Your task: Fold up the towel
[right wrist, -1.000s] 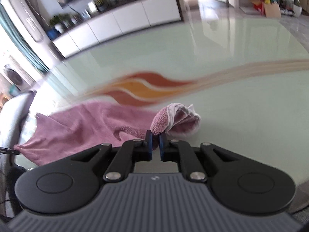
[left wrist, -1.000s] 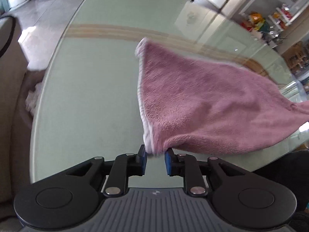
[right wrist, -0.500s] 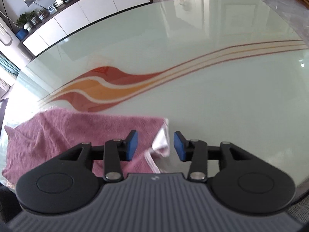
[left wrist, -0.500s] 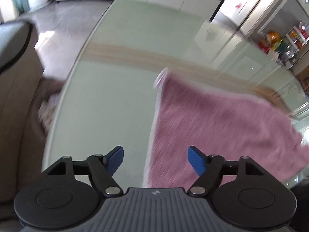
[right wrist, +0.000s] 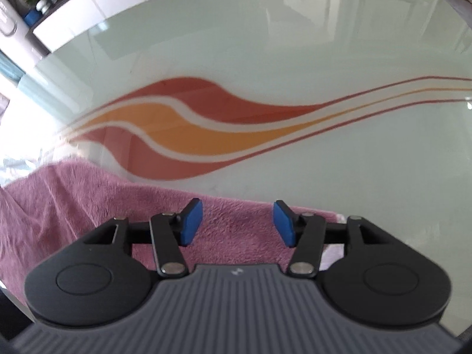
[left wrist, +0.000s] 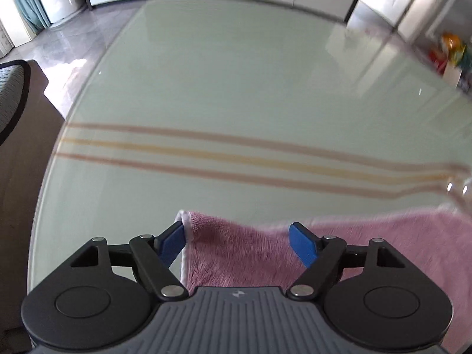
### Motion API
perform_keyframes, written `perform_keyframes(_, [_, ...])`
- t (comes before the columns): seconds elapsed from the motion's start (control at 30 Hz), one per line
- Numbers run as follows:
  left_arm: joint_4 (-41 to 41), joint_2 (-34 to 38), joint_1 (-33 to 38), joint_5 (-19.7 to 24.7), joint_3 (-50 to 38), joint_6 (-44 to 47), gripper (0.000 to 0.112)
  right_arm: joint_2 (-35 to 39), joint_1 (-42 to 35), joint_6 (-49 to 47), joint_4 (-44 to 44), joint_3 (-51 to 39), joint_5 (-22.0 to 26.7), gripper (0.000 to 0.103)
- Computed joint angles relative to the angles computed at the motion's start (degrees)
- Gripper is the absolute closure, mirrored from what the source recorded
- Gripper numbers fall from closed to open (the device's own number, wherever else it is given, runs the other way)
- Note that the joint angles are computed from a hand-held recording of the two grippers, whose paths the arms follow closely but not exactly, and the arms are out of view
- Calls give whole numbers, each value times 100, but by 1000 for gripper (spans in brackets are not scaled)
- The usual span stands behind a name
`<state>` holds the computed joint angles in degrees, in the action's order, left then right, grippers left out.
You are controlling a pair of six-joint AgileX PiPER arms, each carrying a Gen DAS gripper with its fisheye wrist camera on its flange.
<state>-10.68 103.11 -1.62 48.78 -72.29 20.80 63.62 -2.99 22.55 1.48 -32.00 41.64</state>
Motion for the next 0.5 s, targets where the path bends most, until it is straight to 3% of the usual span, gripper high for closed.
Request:
perform_keyframes(0.13, [-124, -232, 376, 106, 461, 429, 31, -214, -323, -592, 284, 224, -4, 47])
perform_keyframes(0.2, [140, -516, 514, -232, 937, 599, 29, -329, -529, -921, 497, 336, -56, 46])
perform_keyframes(0.27, [188, -612, 668, -244, 1097, 694, 23, -473, -686, -1151, 661, 428, 3, 46])
perform_keyframes(0.33, [165, -664, 785, -155, 1125, 794, 30, -653, -1006, -1660, 998, 521, 170, 42])
perform_keyframes(0.43, [-396, -756, 1040, 126, 884, 1043, 34, -657, -1635, -2541, 1609, 633, 299, 39])
perform_keyframes(0.5, [-1051, -817, 1128, 273, 629, 1259, 33, -753, -1749, -2526, 1669, 623, 421, 39])
